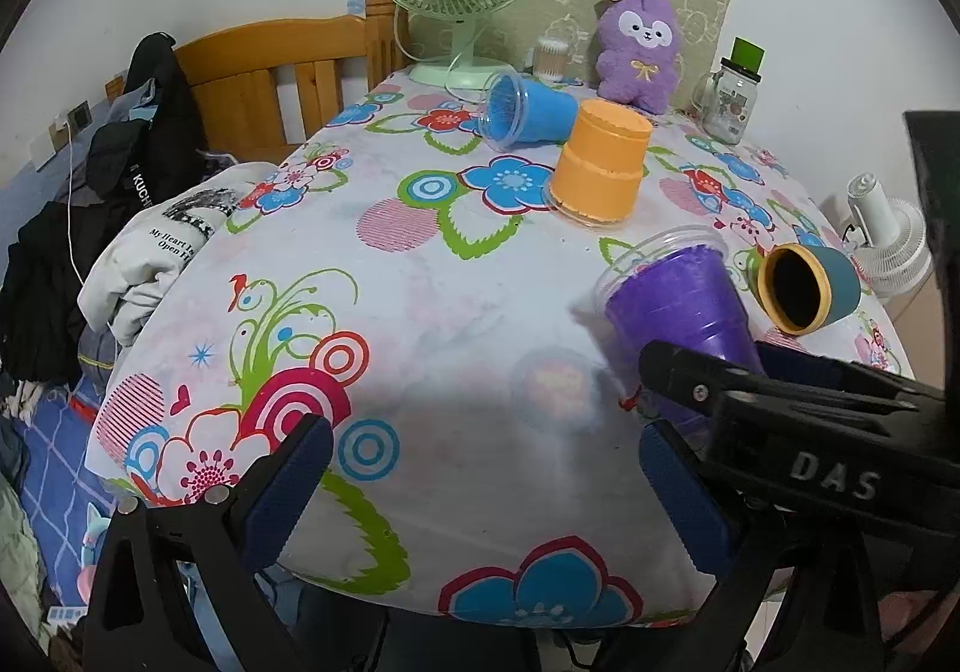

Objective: Flip cup upside down
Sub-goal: 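Grasp the purple cup with the left tool while the right tool releases it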

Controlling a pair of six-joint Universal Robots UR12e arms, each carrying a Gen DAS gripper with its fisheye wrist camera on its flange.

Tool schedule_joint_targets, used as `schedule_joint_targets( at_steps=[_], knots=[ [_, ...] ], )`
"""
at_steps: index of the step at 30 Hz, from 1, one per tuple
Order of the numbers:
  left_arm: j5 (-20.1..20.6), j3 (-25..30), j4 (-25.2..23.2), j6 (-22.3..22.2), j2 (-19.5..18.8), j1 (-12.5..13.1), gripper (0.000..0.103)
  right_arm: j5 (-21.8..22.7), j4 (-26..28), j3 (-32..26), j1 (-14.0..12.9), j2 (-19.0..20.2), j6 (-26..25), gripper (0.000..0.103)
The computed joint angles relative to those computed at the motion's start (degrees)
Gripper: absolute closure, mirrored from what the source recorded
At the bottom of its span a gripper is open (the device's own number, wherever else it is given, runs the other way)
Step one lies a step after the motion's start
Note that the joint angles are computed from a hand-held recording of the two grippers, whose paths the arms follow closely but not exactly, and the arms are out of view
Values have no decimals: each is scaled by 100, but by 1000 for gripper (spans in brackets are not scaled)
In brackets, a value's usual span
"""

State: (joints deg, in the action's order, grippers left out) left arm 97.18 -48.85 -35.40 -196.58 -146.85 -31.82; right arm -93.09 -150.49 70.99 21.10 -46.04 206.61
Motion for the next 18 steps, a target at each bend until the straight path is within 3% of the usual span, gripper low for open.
schedule_joint_targets(
  at_steps=[9, 18],
  knots=[
    [-83, 96, 28, 120, -25, -55, 0, 396, -584, 613, -140, -445, -237, 15],
    [-456, 561, 54, 312, -226, -119, 0, -289, -1332, 1559, -263, -1080, 76, 14]
  ],
)
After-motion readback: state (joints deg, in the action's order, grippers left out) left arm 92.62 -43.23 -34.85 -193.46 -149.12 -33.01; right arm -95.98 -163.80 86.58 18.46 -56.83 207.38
